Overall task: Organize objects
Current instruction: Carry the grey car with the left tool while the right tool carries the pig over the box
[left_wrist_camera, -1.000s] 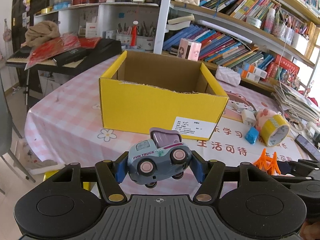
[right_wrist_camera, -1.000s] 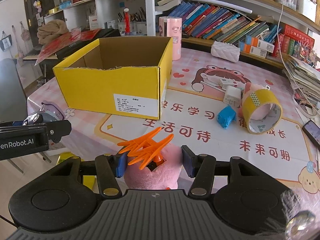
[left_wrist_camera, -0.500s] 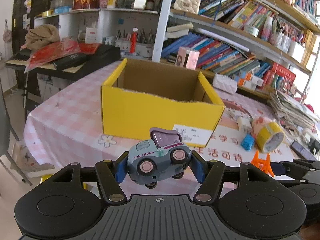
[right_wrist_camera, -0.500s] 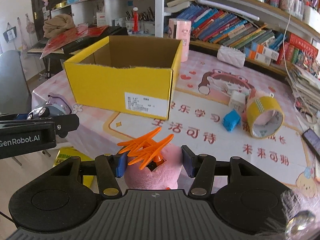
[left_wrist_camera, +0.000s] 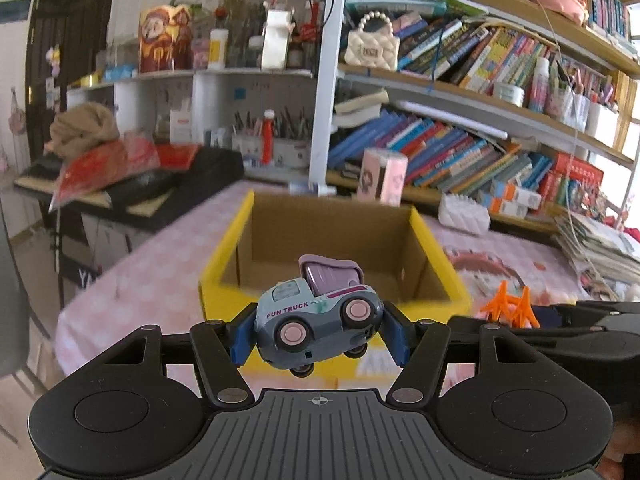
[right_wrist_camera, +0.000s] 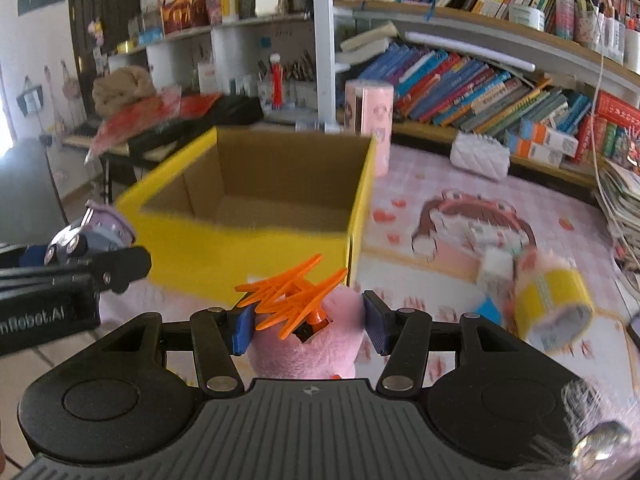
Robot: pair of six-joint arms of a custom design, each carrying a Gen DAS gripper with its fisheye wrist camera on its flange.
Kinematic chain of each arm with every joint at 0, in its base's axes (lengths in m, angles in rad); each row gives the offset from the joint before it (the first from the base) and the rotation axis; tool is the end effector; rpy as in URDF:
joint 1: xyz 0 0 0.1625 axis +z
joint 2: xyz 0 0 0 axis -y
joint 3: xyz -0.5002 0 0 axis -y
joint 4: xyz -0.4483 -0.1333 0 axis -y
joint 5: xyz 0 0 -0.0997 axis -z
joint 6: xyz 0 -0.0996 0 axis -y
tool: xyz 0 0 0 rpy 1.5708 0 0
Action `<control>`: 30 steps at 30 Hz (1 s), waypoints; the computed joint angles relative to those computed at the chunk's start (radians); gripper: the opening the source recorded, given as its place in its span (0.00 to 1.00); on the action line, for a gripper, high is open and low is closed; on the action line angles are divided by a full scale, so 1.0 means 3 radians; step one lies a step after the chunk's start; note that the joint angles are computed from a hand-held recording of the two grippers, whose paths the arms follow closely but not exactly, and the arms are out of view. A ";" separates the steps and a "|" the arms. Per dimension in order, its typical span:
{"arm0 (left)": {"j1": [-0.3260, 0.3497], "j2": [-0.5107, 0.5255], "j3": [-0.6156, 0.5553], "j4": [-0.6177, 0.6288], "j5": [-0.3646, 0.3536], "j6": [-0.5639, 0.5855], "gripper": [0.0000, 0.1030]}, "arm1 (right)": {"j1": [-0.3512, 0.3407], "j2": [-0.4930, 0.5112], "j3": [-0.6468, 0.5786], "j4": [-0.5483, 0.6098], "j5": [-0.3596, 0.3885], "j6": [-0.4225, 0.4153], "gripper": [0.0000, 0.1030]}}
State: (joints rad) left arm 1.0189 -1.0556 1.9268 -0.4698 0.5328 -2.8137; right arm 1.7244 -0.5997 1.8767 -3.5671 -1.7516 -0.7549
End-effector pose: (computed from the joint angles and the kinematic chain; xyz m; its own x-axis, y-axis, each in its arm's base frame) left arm -0.0980 -0.5770 0.1432 -0.7371 -0.2799 -0.6151 0.4671 0.4467 -0.7631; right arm 0.2184 -0.6566 0.0077 -0.6424 -0.5337 0.5500 -0.7624 0.5185 -0.3872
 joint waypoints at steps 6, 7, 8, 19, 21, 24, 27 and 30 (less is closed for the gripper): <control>0.0141 0.0056 -0.0292 -0.0165 0.0128 0.0327 0.62 | 0.0040 0.0162 -0.0450 0.0079 0.0282 -0.0035 0.50; 0.0169 0.0084 -0.0355 -0.0149 0.0133 0.0341 0.62 | 0.0046 0.0204 -0.0545 0.0102 0.0309 -0.0056 0.49; 0.0200 0.0113 -0.0425 -0.0123 0.0145 0.0345 0.62 | 0.0051 0.0243 -0.0629 0.0126 0.0323 -0.0080 0.49; 0.0451 0.0510 -0.1081 0.0583 0.0049 0.0095 0.62 | 0.0047 0.0600 -0.1368 0.0716 0.0275 -0.0266 0.48; 0.0482 0.0569 -0.1176 0.0756 0.0017 0.0006 0.62 | 0.0036 0.0644 -0.1437 0.0813 0.0240 -0.0326 0.48; 0.0512 0.0638 -0.1279 0.0946 -0.0030 -0.0064 0.62 | 0.0027 0.0703 -0.1515 0.0929 0.0188 -0.0467 0.48; 0.0537 0.0699 -0.1359 0.1097 -0.0077 -0.0089 0.62 | 0.0022 0.0743 -0.1584 0.1073 0.0124 -0.0587 0.48; 0.0555 0.0751 -0.1426 0.1267 -0.0099 -0.0194 0.62 | 0.0012 0.0763 -0.1618 0.1168 0.0099 -0.0743 0.48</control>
State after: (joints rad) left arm 1.1853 -0.8304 1.4991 -0.0899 0.5029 -2.8719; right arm 1.7281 -0.3707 1.3913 -3.2167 -1.7218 -0.9778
